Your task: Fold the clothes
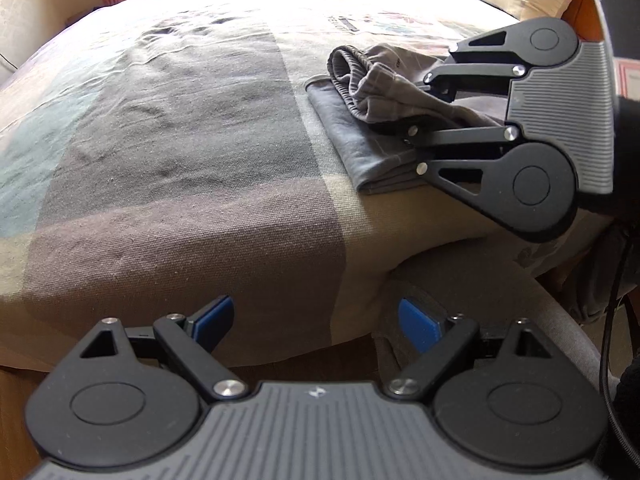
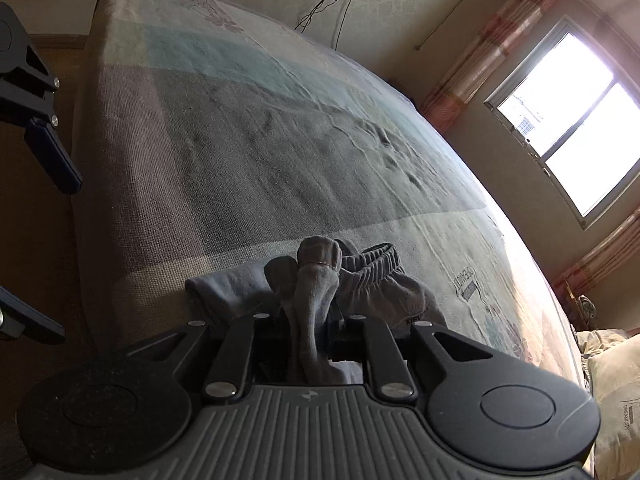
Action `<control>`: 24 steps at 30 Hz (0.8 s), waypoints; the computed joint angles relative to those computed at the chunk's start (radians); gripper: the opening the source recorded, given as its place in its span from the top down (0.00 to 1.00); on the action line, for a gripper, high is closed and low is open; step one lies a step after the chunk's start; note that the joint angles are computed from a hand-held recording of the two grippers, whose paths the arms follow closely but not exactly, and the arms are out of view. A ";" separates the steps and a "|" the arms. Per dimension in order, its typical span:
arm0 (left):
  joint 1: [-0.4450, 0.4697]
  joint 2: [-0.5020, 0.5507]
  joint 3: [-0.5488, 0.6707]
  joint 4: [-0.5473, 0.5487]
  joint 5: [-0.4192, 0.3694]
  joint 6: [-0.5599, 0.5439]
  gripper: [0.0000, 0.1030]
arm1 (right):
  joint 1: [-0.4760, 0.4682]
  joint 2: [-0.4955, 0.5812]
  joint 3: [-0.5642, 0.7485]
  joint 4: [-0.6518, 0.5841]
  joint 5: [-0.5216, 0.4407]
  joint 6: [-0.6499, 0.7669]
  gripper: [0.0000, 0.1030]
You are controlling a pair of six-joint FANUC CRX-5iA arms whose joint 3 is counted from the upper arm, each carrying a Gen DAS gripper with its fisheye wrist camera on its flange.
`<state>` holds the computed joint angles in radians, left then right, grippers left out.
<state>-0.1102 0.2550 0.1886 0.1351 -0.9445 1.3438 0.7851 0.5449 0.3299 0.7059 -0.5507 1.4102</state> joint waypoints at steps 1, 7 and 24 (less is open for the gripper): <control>0.001 -0.002 -0.002 -0.001 -0.001 0.002 0.13 | -0.001 -0.006 -0.013 0.027 0.017 -0.033 0.83; 0.000 0.002 0.008 -0.018 -0.008 0.041 0.13 | 0.003 -0.019 -0.029 0.000 0.028 0.001 0.76; -0.023 0.089 0.232 -0.017 0.012 -0.048 0.13 | -0.146 -0.066 0.267 -0.661 -0.309 0.251 0.46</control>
<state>-0.1333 0.3443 0.4209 0.1180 -0.9325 1.2961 0.6391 0.4787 0.5965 0.0449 -0.8599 1.6615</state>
